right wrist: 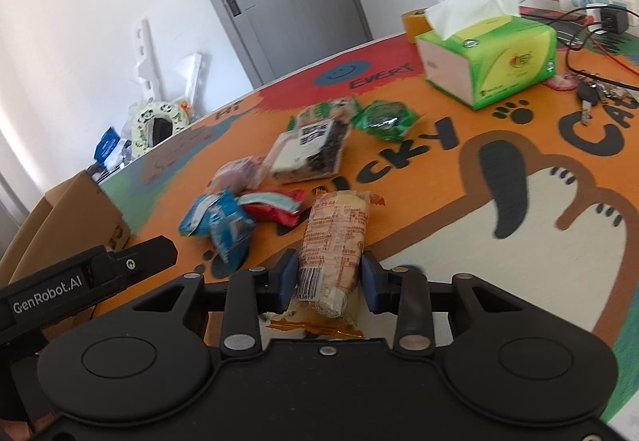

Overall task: Organize snacks
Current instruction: 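Grasp the bread loaf packet with the right tool while the left tool grasps a blue packet, then carry both held packets up and over to the cardboard box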

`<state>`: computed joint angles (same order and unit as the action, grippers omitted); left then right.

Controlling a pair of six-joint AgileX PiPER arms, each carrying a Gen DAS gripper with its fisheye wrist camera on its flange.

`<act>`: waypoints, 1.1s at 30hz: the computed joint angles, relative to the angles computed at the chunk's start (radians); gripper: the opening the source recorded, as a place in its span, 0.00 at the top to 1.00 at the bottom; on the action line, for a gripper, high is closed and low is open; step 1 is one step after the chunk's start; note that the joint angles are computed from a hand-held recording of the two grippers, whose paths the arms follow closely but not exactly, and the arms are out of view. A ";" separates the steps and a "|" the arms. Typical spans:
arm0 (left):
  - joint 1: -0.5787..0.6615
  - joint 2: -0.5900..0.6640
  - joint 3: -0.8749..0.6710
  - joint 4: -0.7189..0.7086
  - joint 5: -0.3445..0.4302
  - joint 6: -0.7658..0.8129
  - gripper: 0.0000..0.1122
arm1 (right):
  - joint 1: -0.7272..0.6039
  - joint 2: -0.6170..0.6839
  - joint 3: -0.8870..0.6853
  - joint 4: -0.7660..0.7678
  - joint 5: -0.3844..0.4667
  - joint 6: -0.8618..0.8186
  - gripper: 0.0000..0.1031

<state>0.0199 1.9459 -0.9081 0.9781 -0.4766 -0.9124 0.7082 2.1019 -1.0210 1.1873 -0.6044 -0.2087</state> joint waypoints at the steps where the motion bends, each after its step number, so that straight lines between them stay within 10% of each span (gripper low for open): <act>1: -0.008 0.003 -0.004 -0.007 0.004 0.002 0.19 | -0.005 -0.002 0.004 -0.004 -0.001 0.008 0.66; 20: -0.160 0.125 -0.139 -0.150 0.092 0.054 0.31 | -0.045 -0.008 0.069 -0.100 -0.051 0.124 0.47; 27: -0.193 0.147 -0.139 -0.339 0.110 0.248 0.60 | -0.046 -0.008 0.082 -0.122 -0.064 0.149 0.45; 33: -0.149 0.137 -0.137 -0.145 0.083 0.066 0.76 | -0.034 -0.001 0.063 -0.087 -0.063 0.112 0.43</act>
<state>-0.1288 2.0830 -1.0456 0.8327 -0.3932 -0.8460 0.6746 2.1013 -0.9583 1.0998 -0.6674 -0.0969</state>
